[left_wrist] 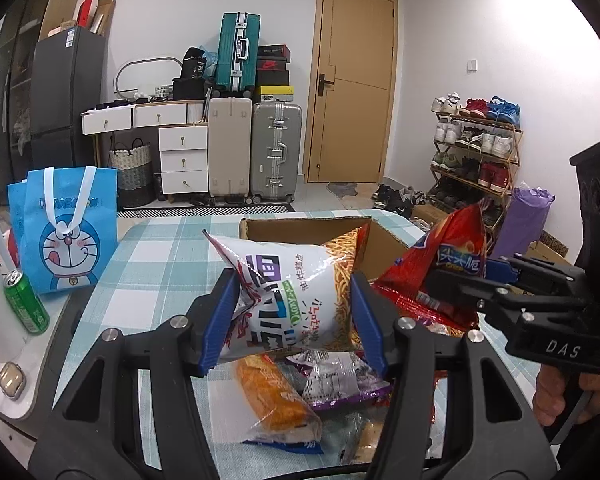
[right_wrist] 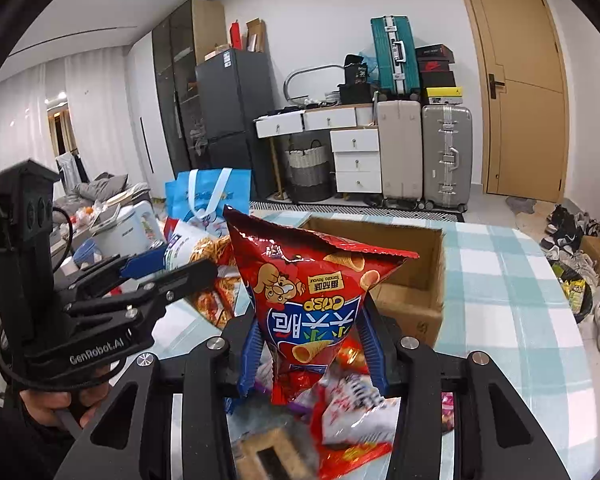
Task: Organize snacks
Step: 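Carry both bags over the cardboard box and open both tools to drop them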
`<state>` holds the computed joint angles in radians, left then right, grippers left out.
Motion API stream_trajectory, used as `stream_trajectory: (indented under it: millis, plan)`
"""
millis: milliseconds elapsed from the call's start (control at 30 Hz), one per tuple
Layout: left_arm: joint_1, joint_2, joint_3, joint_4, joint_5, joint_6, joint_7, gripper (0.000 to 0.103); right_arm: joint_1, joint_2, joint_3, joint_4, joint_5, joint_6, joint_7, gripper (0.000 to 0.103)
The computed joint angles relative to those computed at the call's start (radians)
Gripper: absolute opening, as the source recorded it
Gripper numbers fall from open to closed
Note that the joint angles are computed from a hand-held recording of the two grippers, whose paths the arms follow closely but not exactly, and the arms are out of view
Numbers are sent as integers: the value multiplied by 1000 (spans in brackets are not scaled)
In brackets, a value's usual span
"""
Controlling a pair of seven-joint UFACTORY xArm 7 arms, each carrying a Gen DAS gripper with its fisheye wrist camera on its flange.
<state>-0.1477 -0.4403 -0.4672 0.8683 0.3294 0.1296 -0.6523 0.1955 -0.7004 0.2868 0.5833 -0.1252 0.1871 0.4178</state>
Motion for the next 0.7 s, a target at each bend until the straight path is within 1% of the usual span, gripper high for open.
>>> stream_trajectory:
  millis: [100, 233, 333, 467, 600, 700]
  plan:
    - [37, 41, -31, 47, 27, 3, -14, 53, -32, 24, 5, 16, -9, -19, 8, 44]
    - [76, 100, -57, 99, 81, -7, -44, 53, -89, 65, 32, 43, -30, -50, 35, 44]
    - [103, 157, -76, 157, 142, -4, -83, 53, -127, 93, 53, 58, -42, -72, 64, 44]
    - [128, 243, -97, 241, 262, 14, -165, 53, -168, 140, 73, 91, -64, -69, 92, 44]
    - [111, 346, -88, 331, 349, 48, -216, 53, -213, 181, 106, 125, -103, -59, 130, 44]
    - [69, 415, -62, 387, 363, 84, -197, 54, -236, 221, 113, 156, -131, -37, 163, 44]
